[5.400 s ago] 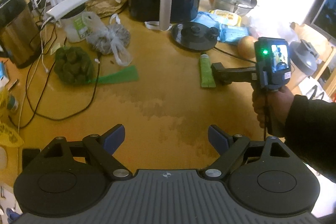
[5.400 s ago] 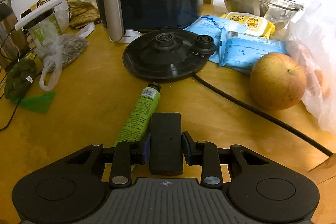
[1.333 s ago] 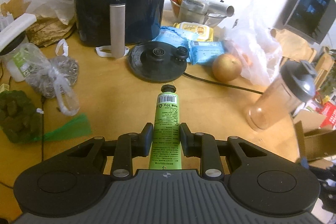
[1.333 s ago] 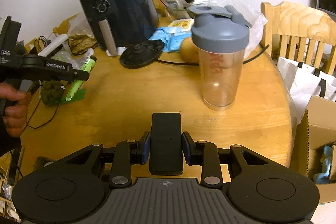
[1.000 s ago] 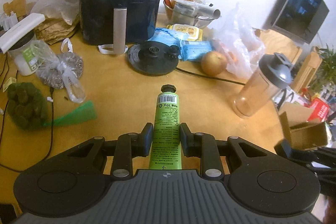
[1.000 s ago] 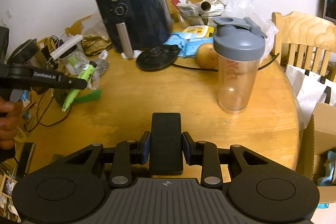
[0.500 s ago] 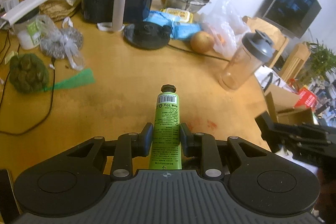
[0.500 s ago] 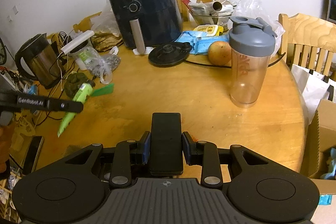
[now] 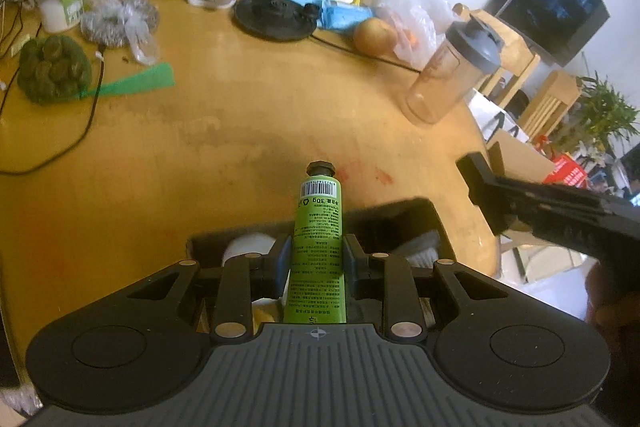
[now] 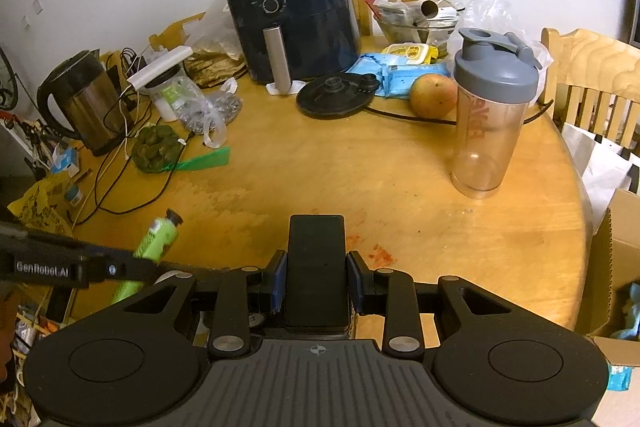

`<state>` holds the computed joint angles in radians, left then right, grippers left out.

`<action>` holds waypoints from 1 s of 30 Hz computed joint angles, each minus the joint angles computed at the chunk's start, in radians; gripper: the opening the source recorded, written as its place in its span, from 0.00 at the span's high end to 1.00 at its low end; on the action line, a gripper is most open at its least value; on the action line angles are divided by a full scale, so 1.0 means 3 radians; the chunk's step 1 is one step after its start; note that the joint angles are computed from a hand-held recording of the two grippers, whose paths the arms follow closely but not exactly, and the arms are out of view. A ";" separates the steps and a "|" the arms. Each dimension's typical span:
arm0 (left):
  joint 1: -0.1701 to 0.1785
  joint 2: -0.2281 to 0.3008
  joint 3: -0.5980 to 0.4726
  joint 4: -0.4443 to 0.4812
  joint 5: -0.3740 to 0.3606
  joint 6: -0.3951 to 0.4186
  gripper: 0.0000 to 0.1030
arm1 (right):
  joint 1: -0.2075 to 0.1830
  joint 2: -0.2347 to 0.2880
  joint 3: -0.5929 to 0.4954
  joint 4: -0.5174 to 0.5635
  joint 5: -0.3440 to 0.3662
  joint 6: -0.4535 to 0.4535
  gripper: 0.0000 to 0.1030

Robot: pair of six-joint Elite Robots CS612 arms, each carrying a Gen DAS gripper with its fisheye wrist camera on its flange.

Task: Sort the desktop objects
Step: 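Carry the green tube and black block with both tools toward the box, then open the left tool to drop the green tube into the box, then lower the black block into the box and open the right tool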

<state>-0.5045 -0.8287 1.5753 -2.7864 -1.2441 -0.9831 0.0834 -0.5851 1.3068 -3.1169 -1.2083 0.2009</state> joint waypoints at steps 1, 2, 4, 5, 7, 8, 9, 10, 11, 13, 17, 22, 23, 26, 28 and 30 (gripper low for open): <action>-0.0004 -0.0001 0.0011 -0.0017 -0.0027 -0.0025 0.73 | 0.0001 -0.0004 0.0002 0.0013 0.0011 -0.0018 0.67; -0.0005 -0.0001 0.0023 -0.0050 -0.0068 -0.0033 0.73 | 0.0002 -0.0006 0.0004 0.0020 0.0017 -0.0028 0.67; -0.0007 0.0004 0.0019 -0.0012 -0.0138 -0.0027 0.73 | 0.0003 -0.0010 0.0006 0.0039 0.0036 -0.0059 0.67; -0.0012 0.0005 0.0001 0.0075 -0.0134 -0.0031 0.72 | 0.0004 -0.0010 0.0004 0.0054 0.0045 -0.0076 0.67; -0.0025 0.0000 -0.0005 0.0161 -0.0112 -0.0061 0.67 | 0.0007 -0.0011 0.0002 0.0075 0.0063 -0.0104 0.67; -0.0033 -0.0004 0.0004 0.0159 -0.0085 -0.0093 0.59 | 0.0008 -0.0012 0.0002 0.0081 0.0071 -0.0117 0.67; -0.0043 -0.0013 0.0019 0.0145 -0.0043 -0.0117 0.52 | 0.0010 -0.0013 0.0003 0.0086 0.0081 -0.0129 0.67; -0.0057 -0.0024 0.0029 0.0163 0.0022 -0.0138 0.50 | 0.0011 -0.0014 0.0004 0.0093 0.0093 -0.0142 0.67; -0.0069 -0.0034 0.0028 0.0202 0.0080 -0.0157 0.49 | 0.0013 -0.0016 0.0007 0.0099 0.0102 -0.0154 0.67; -0.0095 -0.0054 0.0018 0.0326 0.0199 -0.0173 0.49 | 0.0014 -0.0017 0.0010 0.0114 0.0127 -0.0177 0.67; -0.0136 -0.0069 -0.0027 0.0607 0.0385 -0.0194 0.49 | 0.0016 -0.0021 0.0016 0.0154 0.0186 -0.0217 0.67; -0.0156 -0.0080 -0.0078 0.0874 0.0439 -0.0268 0.48 | 0.0020 -0.0033 0.0035 0.0191 0.0251 -0.0269 0.67; -0.0164 -0.0083 -0.0081 0.0904 0.0461 -0.0275 0.48 | 0.0020 -0.0036 0.0039 0.0196 0.0260 -0.0273 0.67; -0.0189 -0.0086 -0.0125 0.1124 0.0553 -0.0320 0.31 | 0.0023 -0.0043 0.0045 0.0194 0.0278 -0.0288 0.67; -0.0216 -0.0088 -0.0137 0.1218 0.0689 -0.0372 0.22 | 0.0025 -0.0044 0.0040 0.0198 0.0295 -0.0308 0.67; -0.0225 -0.0093 -0.0146 0.1277 0.0745 -0.0388 0.20 | 0.0028 -0.0049 0.0043 0.0190 0.0309 -0.0335 0.67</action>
